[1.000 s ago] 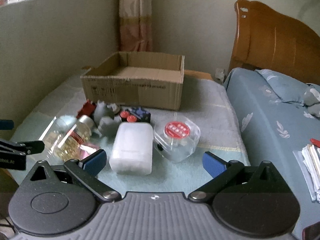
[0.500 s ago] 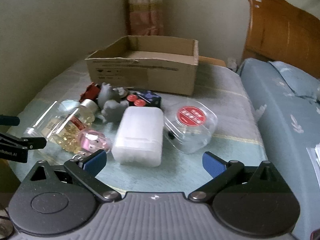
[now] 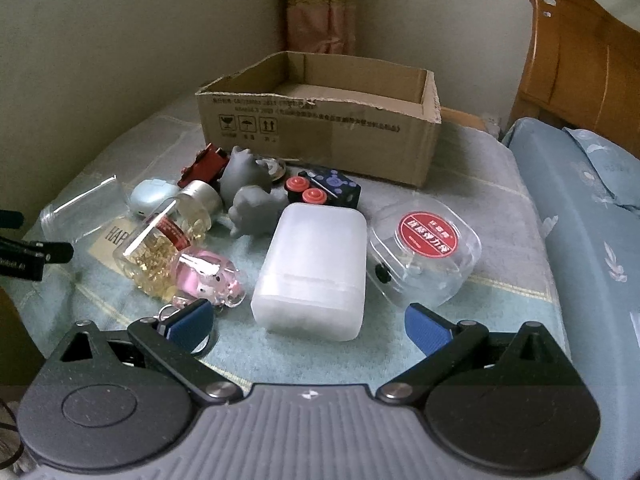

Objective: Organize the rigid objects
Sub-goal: 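Close the left gripper on the clear plastic jar lying sideways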

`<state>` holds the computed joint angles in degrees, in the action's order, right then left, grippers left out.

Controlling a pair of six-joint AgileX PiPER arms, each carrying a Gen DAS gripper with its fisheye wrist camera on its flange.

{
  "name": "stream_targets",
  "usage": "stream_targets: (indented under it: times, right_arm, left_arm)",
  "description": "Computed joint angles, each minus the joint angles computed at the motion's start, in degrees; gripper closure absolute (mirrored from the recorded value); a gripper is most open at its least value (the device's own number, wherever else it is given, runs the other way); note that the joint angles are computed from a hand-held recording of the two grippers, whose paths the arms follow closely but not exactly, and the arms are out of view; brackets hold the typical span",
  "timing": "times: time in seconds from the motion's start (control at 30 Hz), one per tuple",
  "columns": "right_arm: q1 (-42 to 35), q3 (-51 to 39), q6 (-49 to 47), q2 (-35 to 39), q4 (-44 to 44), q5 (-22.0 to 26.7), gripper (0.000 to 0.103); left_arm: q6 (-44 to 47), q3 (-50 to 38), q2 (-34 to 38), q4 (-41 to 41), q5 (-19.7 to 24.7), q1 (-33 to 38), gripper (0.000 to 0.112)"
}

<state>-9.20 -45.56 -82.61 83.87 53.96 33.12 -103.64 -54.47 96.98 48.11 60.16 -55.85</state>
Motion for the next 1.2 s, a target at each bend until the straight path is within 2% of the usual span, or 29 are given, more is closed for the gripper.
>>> stream_targets:
  times: [0.17,0.3,0.43,0.53,0.87,1.07,1.2]
  right_arm:
    - [0.34,-0.15,0.35,0.08,-0.23,-0.63,0.000]
    - [0.17,-0.36,1.09,0.58,-0.61,-1.18,0.000]
    - [-0.38,-0.77,0.59,1.38,0.16,-1.03,0.000]
    - [-0.98,-1.06,0.24,1.68,0.48,-1.05,0.000]
    - [-6.13,-3.34,-0.32,5.29,0.04,0.16,0.000]
    - [-10.23,-6.97,-3.04,8.73,-1.95,1.60,0.000]
    - [-11.61,-12.26,-8.38,14.34,-2.37,2.55,0.000]
  left_arm:
    - [-1.35,1.09,-1.87,0.32,-2.99,1.28,0.010]
    - [-3.16,1.44,-4.46,0.09,-8.64,1.54,0.010]
    - [-4.55,0.07,-3.75,1.19,-10.03,1.96,0.010]
    - [-5.07,-0.31,-2.91,1.56,-13.79,5.21,0.010]
    - [-6.98,-4.40,1.59,0.87,-13.41,10.84,0.010]
    - [-5.36,-8.50,4.76,-0.59,-10.22,11.83,0.010]
    - [-3.86,-11.08,6.72,-1.48,-8.05,12.06,0.010]
